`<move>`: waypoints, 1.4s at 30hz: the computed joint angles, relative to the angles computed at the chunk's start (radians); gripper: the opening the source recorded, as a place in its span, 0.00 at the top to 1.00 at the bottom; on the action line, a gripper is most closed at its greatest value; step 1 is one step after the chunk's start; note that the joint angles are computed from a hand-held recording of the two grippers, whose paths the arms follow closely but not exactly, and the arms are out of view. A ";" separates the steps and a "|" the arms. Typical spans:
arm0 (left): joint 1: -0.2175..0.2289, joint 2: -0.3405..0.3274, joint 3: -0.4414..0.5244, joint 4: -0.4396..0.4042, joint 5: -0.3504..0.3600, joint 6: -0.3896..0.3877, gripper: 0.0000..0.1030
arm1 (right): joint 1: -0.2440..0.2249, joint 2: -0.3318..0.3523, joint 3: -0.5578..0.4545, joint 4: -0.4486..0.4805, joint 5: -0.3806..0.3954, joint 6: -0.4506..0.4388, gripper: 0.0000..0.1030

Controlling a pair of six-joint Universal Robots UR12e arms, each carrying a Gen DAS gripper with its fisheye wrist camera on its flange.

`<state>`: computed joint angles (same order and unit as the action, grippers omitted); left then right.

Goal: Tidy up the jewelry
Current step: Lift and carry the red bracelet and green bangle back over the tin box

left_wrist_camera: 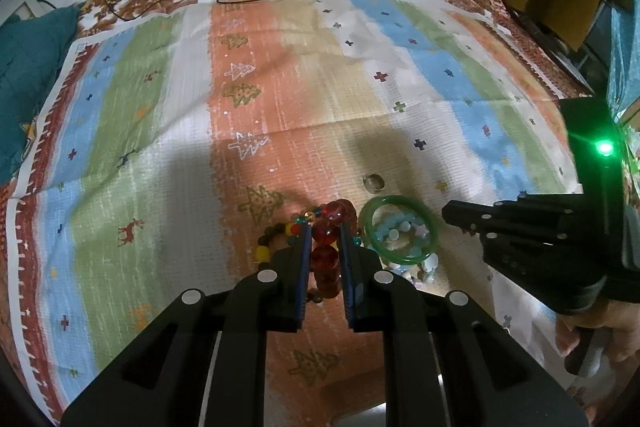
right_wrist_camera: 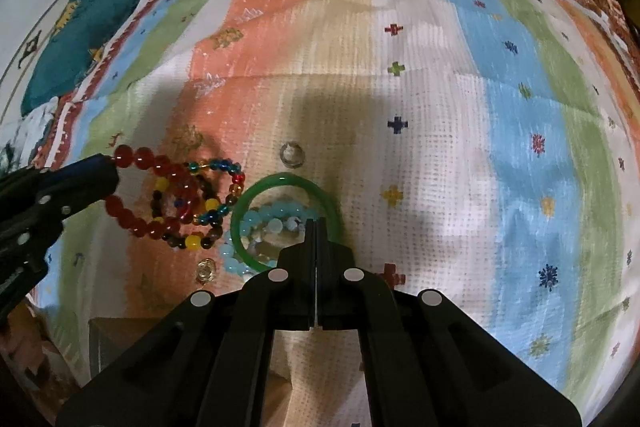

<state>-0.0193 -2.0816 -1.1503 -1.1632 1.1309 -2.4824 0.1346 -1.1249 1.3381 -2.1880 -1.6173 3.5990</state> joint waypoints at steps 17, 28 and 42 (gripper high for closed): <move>0.000 -0.006 0.011 0.000 -0.002 0.001 0.87 | -0.011 0.035 -0.020 0.044 0.001 0.023 0.74; -0.007 -0.005 0.002 0.001 0.015 0.008 0.87 | -0.026 0.032 0.005 0.004 0.064 0.044 0.84; 0.003 0.018 -0.025 0.017 -0.005 0.002 0.87 | 0.003 0.010 0.006 0.001 -0.006 0.014 0.93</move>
